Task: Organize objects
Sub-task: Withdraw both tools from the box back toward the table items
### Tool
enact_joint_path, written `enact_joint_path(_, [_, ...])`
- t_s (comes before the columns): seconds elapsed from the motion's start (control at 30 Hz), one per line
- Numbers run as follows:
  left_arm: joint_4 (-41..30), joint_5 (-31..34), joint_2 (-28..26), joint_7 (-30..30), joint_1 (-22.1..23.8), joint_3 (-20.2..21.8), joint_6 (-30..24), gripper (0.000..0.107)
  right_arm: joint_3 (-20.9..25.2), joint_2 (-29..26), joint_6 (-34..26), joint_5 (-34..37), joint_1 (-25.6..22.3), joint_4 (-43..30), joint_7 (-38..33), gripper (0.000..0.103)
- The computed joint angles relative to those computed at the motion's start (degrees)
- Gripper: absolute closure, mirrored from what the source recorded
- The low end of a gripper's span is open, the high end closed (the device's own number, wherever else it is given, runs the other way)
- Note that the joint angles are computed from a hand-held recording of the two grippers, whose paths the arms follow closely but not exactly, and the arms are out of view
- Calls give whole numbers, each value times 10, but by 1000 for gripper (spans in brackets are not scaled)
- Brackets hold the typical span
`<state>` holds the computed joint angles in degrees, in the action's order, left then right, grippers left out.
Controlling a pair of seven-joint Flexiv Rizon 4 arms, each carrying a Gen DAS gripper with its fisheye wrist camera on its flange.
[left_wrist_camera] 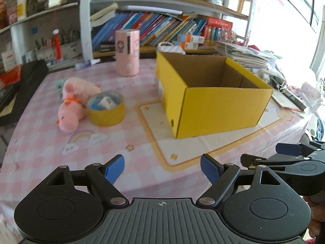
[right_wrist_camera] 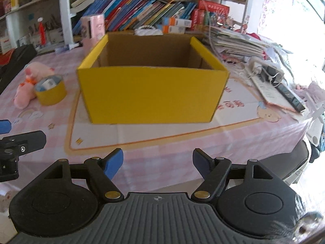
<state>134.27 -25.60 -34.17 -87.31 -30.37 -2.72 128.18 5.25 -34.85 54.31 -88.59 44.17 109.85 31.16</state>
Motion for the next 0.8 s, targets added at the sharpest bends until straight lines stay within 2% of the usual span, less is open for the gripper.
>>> enact_joint_path(0.47, [66, -45, 29, -17, -11, 12, 23, 23, -4, -31, 44, -3, 26, -44, -40, 22])
enact_joint_path(0.8, [109, -116, 45, -21, -32, 16, 53, 23, -14, -52, 69, -12, 47, -80, -79, 22])
